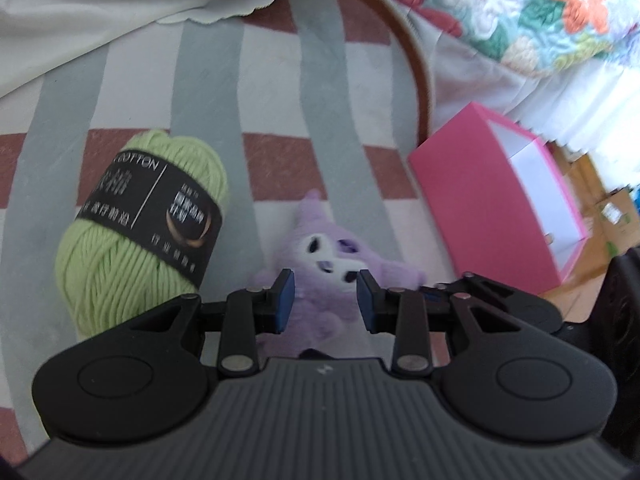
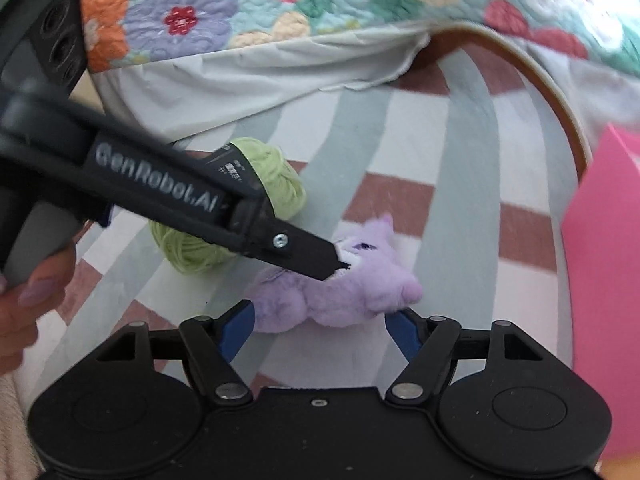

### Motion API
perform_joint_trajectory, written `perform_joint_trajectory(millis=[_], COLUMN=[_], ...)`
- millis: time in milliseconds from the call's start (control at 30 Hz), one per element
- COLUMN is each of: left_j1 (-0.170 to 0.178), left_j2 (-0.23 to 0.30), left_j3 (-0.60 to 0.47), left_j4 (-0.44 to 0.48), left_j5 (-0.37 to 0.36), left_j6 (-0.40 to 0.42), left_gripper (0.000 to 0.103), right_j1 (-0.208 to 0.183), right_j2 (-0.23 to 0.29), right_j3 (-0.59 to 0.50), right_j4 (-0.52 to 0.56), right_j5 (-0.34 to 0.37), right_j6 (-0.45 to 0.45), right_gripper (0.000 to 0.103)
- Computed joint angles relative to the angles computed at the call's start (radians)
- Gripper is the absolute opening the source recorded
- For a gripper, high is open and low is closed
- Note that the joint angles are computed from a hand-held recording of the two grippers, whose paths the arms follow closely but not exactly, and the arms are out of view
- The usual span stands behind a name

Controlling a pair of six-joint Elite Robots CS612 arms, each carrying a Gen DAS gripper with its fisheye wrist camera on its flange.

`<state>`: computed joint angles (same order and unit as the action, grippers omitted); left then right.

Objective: Organize objects
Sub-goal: 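Move the left gripper down onto the purple plush toy, then close the left gripper on the purple plush and lift it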

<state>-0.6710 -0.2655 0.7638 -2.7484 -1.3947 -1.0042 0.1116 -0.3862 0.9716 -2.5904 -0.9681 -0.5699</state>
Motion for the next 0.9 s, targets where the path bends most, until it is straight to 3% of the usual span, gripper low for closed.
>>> perform_joint_trajectory(millis=[67,200,433,533,733,900], left_j1=[-0.005,-0.011,-0.015,-0.016,-0.022,-0.03], left_j2=[0.003,0.006,0.002,-0.001,0.02,0.038], left_j3=[-0.013,-0.033,-0.034,-0.031,-0.075,-0.121], left_j4=[0.044,0.105,0.125,0.118,0.13,0.213], left_j5=[0.024,0.059,0.068,0.057,0.031,0.059], left_j6=[0.01,0.041,0.056,0.062,0.079,0.053], left_gripper=[0.034,0.041,0.047,0.049,0.053,0.057], right_j1=[-0.002,0.005,-0.006,-0.011,-0.017,-0.04], right_j2=[0.006,0.01,0.0,-0.004,-0.002,-0.006], right_j3=[-0.015,-0.007,0.001,-0.006,0.01,0.015], right_j4=[0.041,0.001,0.015,0.044,-0.058,0.027], right_j5=[0.008,-0.027,-0.02,-0.064,-0.16,-0.025], right_j6=[0.022,0.032,-0.033,-0.025,0.041,0.0], right_gripper=[0.083,0.082,0.05,0.049,0.049,0.051])
